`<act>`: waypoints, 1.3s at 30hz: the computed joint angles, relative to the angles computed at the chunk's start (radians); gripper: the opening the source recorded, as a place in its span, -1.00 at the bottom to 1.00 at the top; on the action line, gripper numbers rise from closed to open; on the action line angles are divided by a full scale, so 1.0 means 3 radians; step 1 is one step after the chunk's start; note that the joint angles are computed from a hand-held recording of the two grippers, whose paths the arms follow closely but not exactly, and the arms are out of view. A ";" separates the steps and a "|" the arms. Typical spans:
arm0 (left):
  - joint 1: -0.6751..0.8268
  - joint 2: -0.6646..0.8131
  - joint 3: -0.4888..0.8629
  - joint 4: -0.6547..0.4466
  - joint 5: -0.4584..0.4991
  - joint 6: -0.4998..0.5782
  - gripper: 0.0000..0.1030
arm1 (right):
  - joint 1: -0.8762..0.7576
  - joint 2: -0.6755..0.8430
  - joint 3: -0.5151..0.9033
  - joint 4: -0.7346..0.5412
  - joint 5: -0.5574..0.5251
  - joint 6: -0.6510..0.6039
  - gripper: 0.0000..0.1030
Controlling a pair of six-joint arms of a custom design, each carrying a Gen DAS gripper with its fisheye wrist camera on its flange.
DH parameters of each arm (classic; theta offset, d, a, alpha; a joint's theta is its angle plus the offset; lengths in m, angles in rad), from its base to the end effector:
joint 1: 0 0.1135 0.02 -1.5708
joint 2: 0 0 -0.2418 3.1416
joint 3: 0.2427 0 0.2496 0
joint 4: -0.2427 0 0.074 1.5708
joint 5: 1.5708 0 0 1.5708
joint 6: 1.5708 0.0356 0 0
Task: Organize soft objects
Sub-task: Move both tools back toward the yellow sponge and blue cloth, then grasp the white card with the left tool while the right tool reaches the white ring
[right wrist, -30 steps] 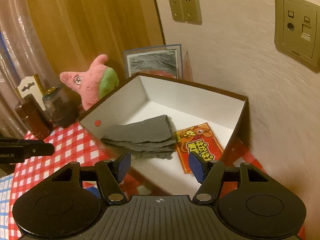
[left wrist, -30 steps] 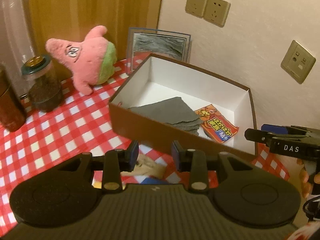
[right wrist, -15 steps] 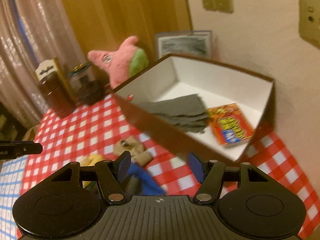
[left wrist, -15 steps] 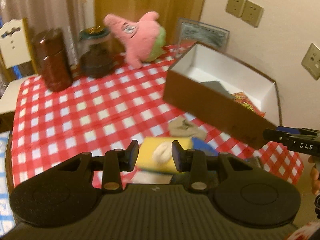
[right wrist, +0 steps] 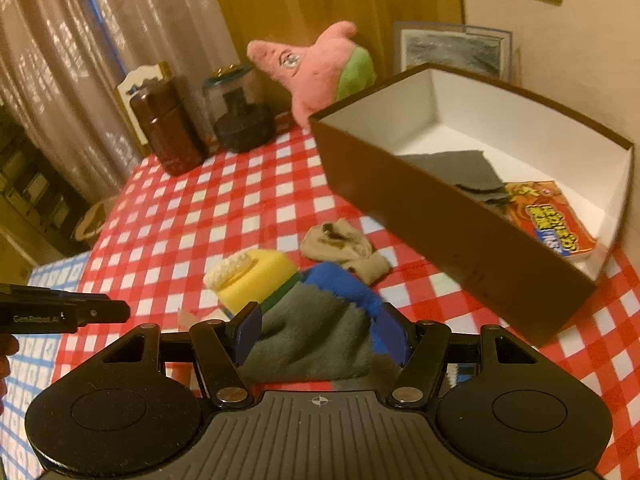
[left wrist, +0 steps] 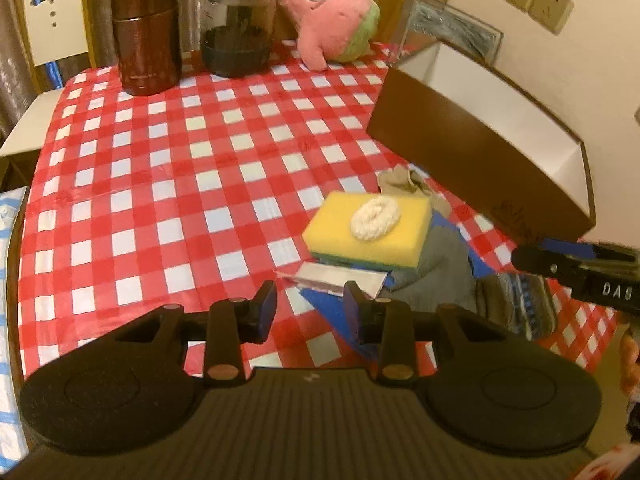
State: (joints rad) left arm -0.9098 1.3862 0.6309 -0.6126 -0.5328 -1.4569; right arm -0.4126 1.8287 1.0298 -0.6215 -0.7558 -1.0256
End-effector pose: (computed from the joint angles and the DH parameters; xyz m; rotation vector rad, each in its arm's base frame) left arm 0.1458 -0.1580 0.1263 -0.7642 2.4591 0.0228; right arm 0.2925 -0.1014 0.1167 -0.8145 2.3293 0.6143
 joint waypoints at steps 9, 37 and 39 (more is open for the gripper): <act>-0.0040 0.0892 0.0152 0.0454 -0.0161 0.0545 -0.36 | 0.0060 0.0156 0.0003 0.0061 0.0165 0.0067 0.24; -0.0101 0.2113 0.0511 0.1251 -0.0611 0.2753 -0.79 | 0.0050 0.0330 0.0065 0.0262 0.0413 0.0516 0.24; -0.0131 0.2081 0.0478 0.1260 -0.0645 0.2773 -0.90 | 0.0053 0.0334 0.0068 0.0263 0.0412 0.0508 0.24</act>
State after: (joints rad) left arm -0.9492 2.0105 0.7742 -0.2344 -0.7264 -0.6249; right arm -0.3966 1.9289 1.0501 -0.5425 -0.6322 -0.8733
